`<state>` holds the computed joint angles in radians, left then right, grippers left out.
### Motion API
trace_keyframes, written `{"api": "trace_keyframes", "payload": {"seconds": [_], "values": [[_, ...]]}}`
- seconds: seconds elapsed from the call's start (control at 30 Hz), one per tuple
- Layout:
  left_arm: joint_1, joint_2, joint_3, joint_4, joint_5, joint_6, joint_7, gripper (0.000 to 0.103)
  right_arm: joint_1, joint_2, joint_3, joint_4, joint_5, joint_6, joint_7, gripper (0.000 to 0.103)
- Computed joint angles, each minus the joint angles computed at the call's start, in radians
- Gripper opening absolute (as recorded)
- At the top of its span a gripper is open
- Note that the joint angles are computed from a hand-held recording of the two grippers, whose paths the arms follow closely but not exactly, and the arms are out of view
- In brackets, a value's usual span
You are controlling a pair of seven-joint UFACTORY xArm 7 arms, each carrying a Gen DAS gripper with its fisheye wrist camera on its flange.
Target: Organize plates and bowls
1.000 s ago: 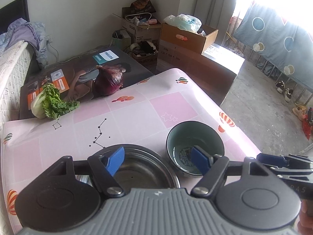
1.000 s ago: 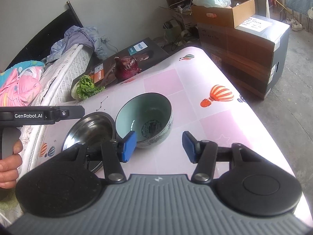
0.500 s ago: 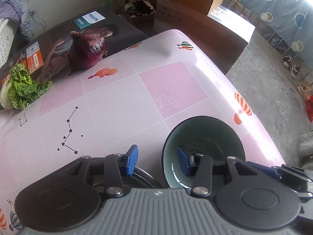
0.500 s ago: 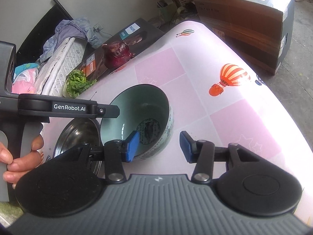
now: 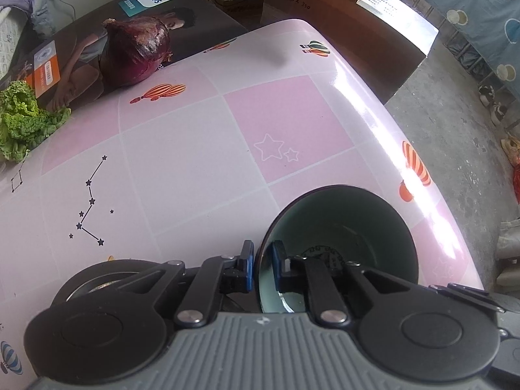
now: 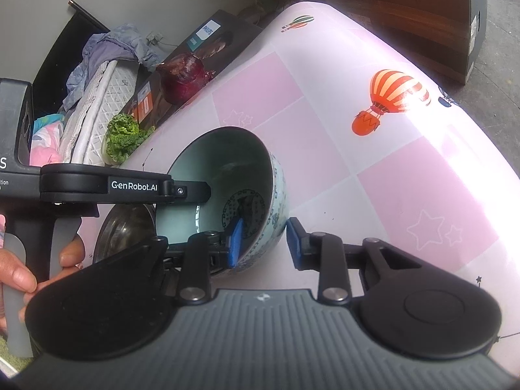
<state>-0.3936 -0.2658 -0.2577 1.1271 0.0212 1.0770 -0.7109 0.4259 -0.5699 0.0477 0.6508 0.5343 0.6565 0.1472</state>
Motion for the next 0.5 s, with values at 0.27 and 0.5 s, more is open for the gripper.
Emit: {"api": "trace_keyframes", "payload": {"seconds": [0.27,0.5], "values": [[-0.001,0.004,-0.006,0.016,0.013,0.011,-0.024,0.013,0.001,0.017,-0.011,0.008,0.032,0.008,0.006,0.026],[-0.007,0.01,-0.02,0.043,0.037,0.009,-0.047,0.013,-0.015,-0.006,-0.024,0.001,0.048,0.037,0.003,0.022]]}}
